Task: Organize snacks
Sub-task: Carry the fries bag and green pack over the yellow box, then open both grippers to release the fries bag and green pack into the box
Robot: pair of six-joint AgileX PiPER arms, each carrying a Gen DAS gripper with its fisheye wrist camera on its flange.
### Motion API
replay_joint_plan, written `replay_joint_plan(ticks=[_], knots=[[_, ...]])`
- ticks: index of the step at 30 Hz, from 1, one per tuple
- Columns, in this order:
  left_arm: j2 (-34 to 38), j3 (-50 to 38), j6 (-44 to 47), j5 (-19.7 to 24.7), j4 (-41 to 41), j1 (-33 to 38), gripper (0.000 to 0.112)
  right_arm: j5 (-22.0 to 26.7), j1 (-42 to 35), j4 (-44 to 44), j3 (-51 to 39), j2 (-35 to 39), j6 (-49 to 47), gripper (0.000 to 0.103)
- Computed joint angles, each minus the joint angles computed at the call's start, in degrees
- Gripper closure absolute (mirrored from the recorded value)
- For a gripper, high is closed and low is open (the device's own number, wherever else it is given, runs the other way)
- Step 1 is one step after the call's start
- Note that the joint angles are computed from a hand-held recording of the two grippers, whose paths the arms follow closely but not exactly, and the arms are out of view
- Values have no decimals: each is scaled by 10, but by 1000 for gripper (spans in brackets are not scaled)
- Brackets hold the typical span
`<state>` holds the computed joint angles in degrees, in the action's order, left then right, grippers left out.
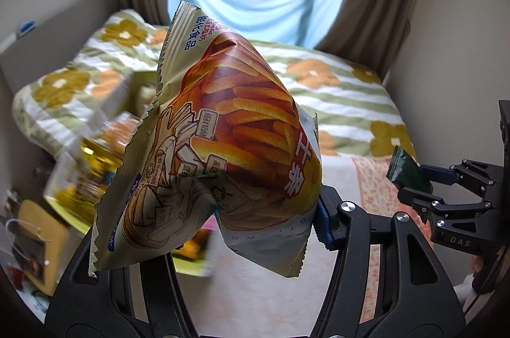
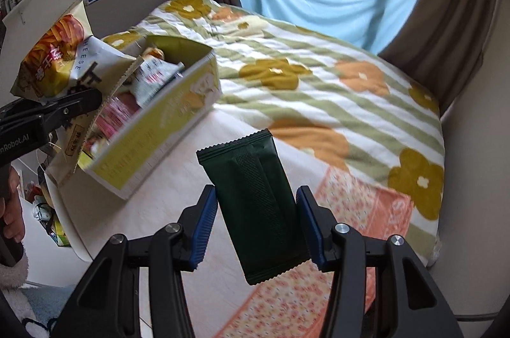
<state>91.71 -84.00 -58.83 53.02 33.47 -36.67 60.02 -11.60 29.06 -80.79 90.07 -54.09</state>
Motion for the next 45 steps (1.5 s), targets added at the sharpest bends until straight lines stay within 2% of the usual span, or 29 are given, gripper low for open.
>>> replay_joint_plan(ticks=[3,6,13,17,20,21,23,24,25,27,33,45], knots=[[-45,29,68,-19,-35,59,56,-22,52,-9,1,-18,50,56],[-73,45,176,-39,-105,139,56,-44,126,-42,-6,-29,143,56],[-63,64,457,-72,-299,322,56,-86,288,-147,-35,-7,354,56],[-34,70,624,-64,-407,404,56,-103,361,-212,-49,17,469,56],[-10,61,728,-40,-471,441,56,-110,401,-253,-56,33,551,56],[1,53,751,-34,-485,444,53,-110,411,-266,-60,38,575,56],[10,47,805,-20,-512,458,39,-108,430,-291,-66,45,619,56],[14,45,823,-19,-517,464,18,-107,438,-303,-67,48,641,56],[13,47,834,-22,-520,470,10,-105,446,-315,-69,51,660,56],[13,44,867,-26,-539,485,10,-99,458,-334,-75,58,691,56],[14,30,909,4,-583,532,10,-85,471,-353,-88,74,716,56],[-46,50,891,13,-582,561,10,-70,470,-326,-137,123,720,56]])
